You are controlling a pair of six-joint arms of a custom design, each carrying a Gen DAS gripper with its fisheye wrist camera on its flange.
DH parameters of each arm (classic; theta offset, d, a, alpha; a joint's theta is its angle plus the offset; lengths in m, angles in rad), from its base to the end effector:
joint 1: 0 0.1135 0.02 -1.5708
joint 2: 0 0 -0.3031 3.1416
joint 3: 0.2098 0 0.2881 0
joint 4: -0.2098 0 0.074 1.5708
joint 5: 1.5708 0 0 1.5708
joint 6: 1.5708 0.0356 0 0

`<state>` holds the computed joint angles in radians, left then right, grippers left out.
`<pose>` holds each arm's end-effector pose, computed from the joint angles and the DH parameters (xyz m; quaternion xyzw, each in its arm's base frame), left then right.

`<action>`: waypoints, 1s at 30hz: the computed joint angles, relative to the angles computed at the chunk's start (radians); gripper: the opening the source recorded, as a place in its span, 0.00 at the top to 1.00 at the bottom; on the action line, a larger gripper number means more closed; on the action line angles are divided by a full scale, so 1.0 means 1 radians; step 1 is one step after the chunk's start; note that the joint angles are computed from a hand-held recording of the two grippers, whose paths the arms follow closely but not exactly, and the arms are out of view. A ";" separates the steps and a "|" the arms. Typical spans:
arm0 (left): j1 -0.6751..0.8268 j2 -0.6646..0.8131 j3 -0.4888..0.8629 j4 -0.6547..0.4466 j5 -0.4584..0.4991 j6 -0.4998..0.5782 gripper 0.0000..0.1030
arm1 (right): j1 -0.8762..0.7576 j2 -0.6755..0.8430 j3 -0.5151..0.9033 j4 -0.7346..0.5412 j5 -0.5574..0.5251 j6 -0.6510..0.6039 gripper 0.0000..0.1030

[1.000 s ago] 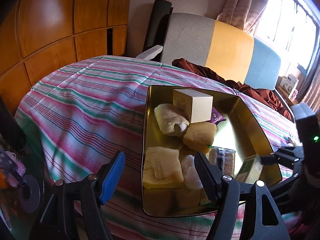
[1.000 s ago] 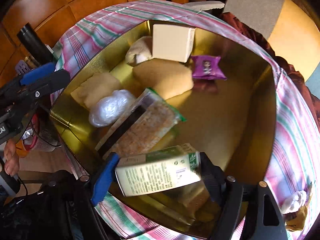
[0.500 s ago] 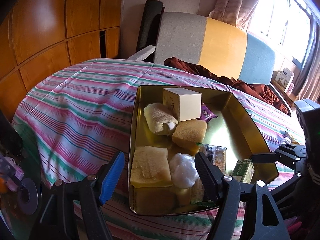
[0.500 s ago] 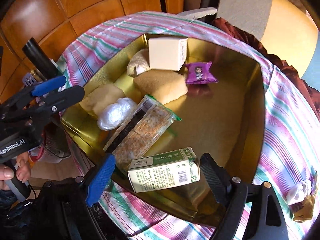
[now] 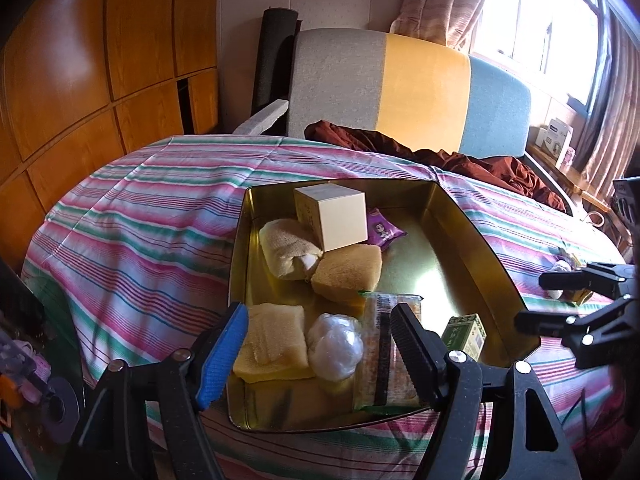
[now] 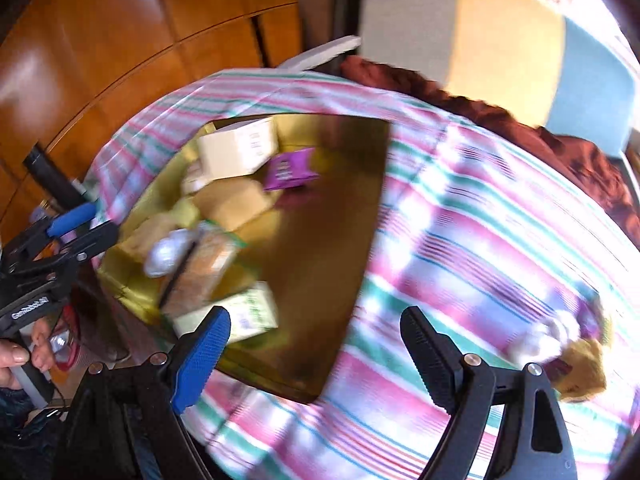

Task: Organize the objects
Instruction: 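Withdraw both tools from the tray toward the remaining items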

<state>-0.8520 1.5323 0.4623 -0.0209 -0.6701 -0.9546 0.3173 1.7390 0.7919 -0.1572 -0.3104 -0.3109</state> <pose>0.1769 -0.1686 0.1076 -0.1251 0.9121 0.0214 0.3898 0.3126 0.1141 0.1223 -0.3310 0.9032 0.1511 0.2279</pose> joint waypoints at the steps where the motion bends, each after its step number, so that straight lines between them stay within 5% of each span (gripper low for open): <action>1: -0.004 0.002 0.007 -0.004 -0.001 0.003 0.28 | -0.030 -0.003 0.001 -0.003 -0.002 -0.003 0.14; 13: -0.041 0.099 0.153 -0.005 0.012 0.136 0.27 | -0.450 0.065 0.112 0.049 0.037 0.053 0.14; 23: -0.079 0.264 0.393 0.006 0.079 0.309 0.27 | -0.775 0.241 0.243 0.103 -0.082 0.416 0.14; 30: -0.095 0.460 0.648 -0.019 0.206 0.391 0.27 | -0.831 0.289 0.287 0.061 -0.166 0.490 0.14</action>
